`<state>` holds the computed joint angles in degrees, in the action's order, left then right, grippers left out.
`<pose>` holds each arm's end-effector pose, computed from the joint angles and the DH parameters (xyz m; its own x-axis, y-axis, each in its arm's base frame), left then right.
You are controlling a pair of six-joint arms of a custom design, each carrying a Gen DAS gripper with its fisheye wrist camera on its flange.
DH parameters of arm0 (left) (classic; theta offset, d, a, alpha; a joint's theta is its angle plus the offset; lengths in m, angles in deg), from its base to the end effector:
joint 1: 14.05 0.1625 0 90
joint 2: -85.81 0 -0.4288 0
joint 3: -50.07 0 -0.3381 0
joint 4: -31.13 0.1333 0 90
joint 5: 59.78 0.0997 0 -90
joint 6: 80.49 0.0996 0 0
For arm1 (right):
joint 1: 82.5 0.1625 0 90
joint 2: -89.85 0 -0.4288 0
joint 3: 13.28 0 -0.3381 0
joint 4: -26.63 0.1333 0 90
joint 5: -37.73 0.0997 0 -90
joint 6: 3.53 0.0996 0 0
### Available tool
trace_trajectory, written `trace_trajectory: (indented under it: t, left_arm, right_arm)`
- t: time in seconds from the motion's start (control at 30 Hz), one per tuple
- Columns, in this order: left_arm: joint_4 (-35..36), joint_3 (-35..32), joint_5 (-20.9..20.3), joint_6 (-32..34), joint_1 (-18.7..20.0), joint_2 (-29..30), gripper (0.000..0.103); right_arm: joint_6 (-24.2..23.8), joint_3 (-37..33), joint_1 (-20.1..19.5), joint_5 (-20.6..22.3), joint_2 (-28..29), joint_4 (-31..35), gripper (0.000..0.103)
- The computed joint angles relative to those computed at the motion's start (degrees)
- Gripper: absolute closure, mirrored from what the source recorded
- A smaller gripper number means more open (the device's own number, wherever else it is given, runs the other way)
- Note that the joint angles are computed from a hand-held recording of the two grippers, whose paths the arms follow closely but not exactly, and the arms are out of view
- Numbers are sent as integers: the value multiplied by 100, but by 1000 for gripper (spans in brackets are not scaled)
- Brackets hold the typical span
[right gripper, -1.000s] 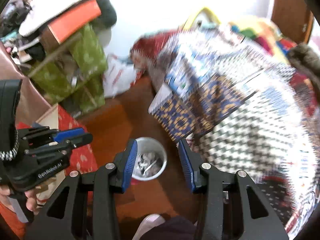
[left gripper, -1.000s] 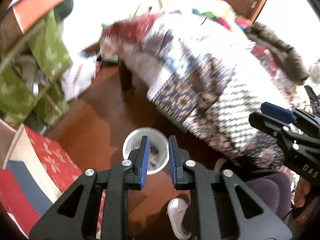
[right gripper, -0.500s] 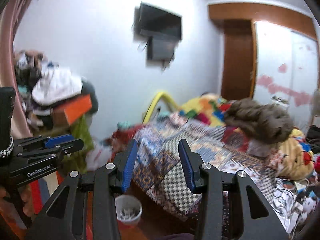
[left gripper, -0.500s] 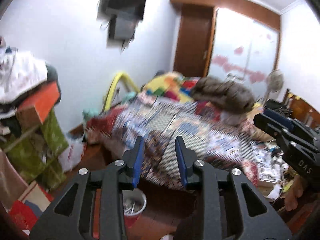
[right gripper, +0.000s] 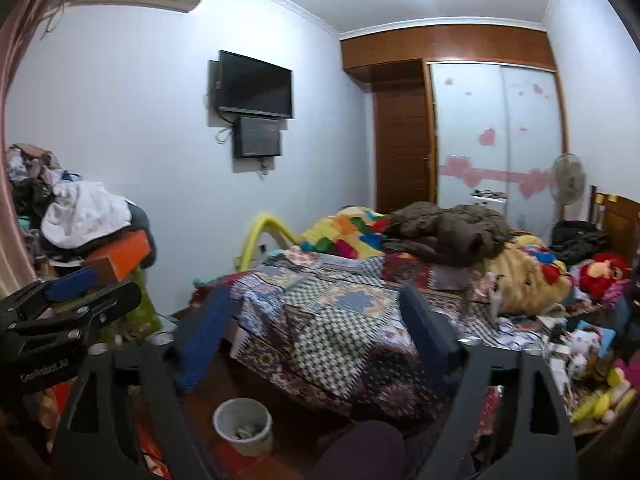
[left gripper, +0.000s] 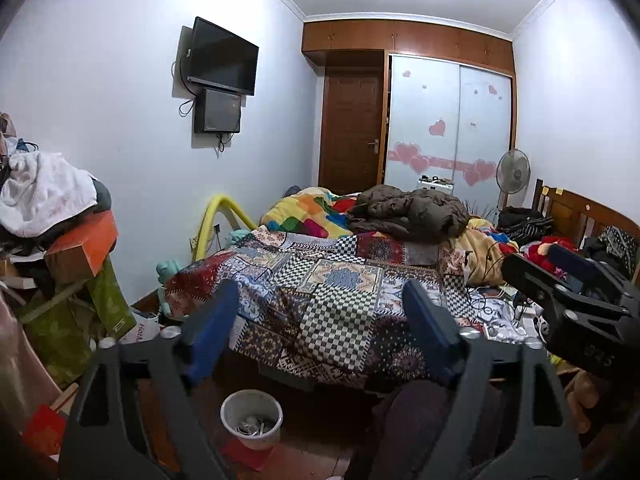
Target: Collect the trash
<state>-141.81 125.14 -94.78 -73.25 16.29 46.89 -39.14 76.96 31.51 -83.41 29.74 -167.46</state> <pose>-0.5098 -0.5474 0.2660 -0.7241 0.2355 -0.6482 0.6876 0.3187 -0.6524 0.3252 -0.5290 0.4368 -0.7346 -0.0610 0.6758 -0.6644 0.2668 -0.6981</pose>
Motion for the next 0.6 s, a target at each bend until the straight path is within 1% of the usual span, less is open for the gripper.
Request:
trace_trajectory:
  t: [0.03, 0.07, 0.13, 0.2, 0.37, 0.6]
  left_arm:
    - [-73, 100, 24, 11, -18, -24, 14]
    - [-104, 225, 53, -18, -55, -79, 14]
    - [-127, 344, 102, -29, -76, -107, 13]
    - [-168, 443, 125, -54, -97, -126, 12]
    - [-217, 600, 100, -78, -110, -202, 11]
    - [-159, 675, 19, -239, -102, -277, 11]
  right_arm:
    - [17, 59, 19, -79, -2, -131, 6]
    - [26, 109, 31, -145, -16, -233, 1]
    - [-37, 142, 78, -373, 32, -503, 0]
    - [-131, 140, 124, -558, 71, -636, 0]
    - [59, 251, 131, -572, -41, -479, 0]
    - [52, 327, 149, -609, -76, -526, 0]
